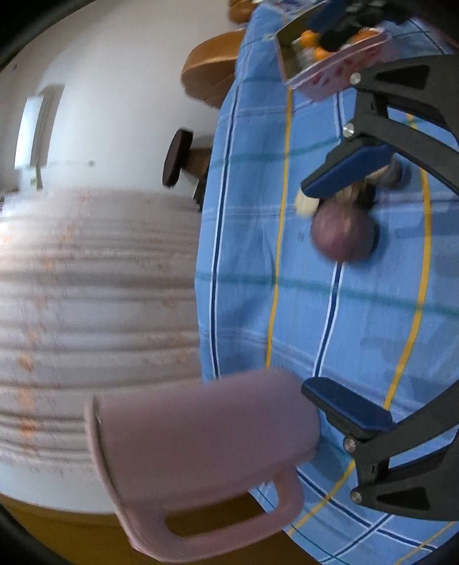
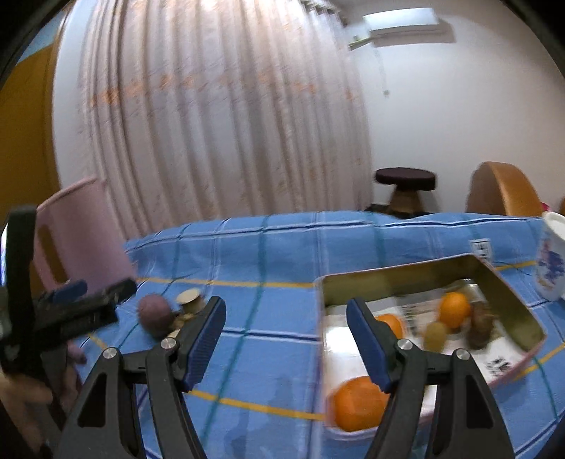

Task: Organize fruits
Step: 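Grasp the purple round fruit with the left tool while the right tool grasps a pale-topped round cake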

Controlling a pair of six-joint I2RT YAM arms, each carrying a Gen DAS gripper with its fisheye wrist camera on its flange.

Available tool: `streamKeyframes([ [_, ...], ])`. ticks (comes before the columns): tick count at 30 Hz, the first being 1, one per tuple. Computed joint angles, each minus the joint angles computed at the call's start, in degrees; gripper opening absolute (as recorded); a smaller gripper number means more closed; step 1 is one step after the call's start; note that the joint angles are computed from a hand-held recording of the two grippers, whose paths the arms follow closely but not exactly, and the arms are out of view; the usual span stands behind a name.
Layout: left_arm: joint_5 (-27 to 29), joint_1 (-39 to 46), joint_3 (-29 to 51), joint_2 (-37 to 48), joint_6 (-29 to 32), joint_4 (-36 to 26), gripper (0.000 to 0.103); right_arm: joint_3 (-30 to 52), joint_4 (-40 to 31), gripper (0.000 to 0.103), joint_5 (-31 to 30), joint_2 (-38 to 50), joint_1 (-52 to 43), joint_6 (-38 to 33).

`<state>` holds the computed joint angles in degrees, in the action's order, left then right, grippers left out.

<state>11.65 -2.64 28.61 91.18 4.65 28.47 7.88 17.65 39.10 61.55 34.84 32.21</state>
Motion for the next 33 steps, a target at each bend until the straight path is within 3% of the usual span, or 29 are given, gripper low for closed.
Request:
streamKeyframes([
  [6,-1.0,4.9,4.1,3.5,0.7,-2.1,0.103,9.4,2.4,0.072,-12.4,17.4,-1.2,-2.0],
  [14,1.1,5.0,6.0,4.2,3.7,-5.0,0.103,23.0,-4.9,0.072,-18.1,32.6,-2.1,-5.2],
  [15,0.9,4.4,5.9,4.0,4.4,-5.1,0.103,24.2,-5.6,0.067,-19.0,33.9,-2.6,-5.5],
  [17,0.5,3.4,5.4,3.9,6.0,-4.9,0.103,26.1,-6.9,0.039,-22.3,36.2,-4.2,-6.3],
  [18,0.9,3.0,5.5,4.0,6.5,-5.2,0.103,26.5,-7.1,0.037,-23.9,37.0,-5.0,-6.4],
  [23,6.7,3.4,6.5,4.2,6.9,-8.7,0.103,22.4,-3.7,0.037,-23.7,33.4,-4.7,-5.5],
  [28,10.3,2.6,6.4,4.2,7.6,-9.9,0.103,14.2,-2.5,0.037,-16.9,23.6,-1.3,-4.3],
  [31,8.5,-0.2,5.1,4.0,8.0,-8.1,0.102,9.7,-3.2,0.037,-13.7,17.0,-0.1,-3.6],
  [33,5.5,-2.7,5.5,5.2,7.2,-7.5,0.094,7.7,-4.1,0.037,-13.8,13.1,-0.9,-3.9],
])
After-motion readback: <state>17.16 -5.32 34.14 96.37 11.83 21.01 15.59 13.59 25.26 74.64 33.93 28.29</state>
